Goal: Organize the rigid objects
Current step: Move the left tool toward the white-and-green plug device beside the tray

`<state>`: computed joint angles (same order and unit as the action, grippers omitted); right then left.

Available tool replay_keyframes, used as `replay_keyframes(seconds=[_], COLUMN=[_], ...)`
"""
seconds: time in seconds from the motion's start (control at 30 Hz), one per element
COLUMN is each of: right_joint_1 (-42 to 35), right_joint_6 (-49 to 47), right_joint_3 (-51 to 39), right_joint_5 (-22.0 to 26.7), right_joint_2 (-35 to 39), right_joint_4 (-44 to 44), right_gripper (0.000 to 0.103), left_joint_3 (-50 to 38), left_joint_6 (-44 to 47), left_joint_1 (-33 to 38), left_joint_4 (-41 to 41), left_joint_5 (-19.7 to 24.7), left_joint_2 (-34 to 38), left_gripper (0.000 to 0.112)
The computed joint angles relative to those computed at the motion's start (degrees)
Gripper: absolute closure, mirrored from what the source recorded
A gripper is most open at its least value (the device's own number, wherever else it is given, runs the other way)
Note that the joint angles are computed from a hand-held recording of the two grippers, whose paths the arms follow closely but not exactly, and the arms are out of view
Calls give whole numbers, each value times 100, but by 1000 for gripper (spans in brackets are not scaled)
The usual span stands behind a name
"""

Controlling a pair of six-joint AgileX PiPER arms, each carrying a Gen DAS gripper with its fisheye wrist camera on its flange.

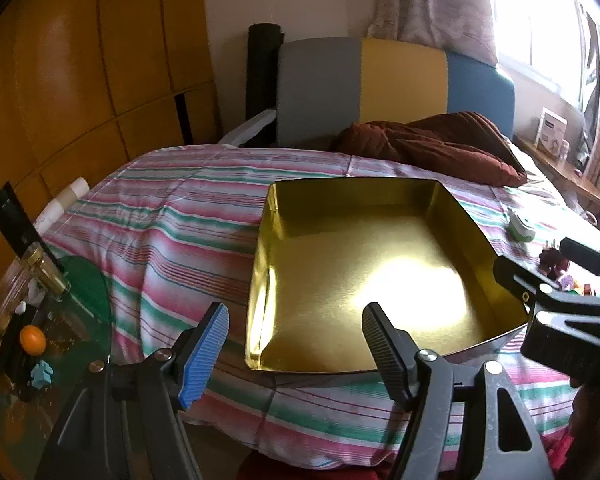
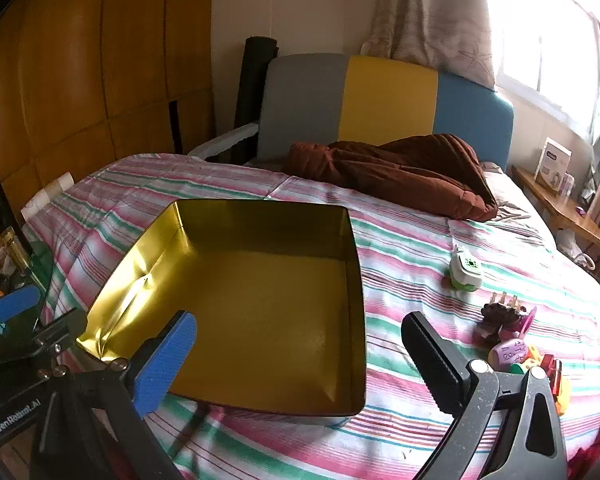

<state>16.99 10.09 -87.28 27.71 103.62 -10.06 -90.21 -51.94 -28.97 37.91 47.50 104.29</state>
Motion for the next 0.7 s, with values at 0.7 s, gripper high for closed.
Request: replay_keyframes(seconds=[0.7], right_joint_1=[-2276], right_joint_6=[-1890], right_joint_3=[-687], right_joint_5=[502], right_joint_2=[24], right_joint_4=[2231], right_gripper=[0], left_joint_3=[-1273], left_joint_6=[2554], left_joint_1=[0], left_joint_4=[-2189], left_joint_5=[-170], left_joint_2=[736], left_gripper=[33])
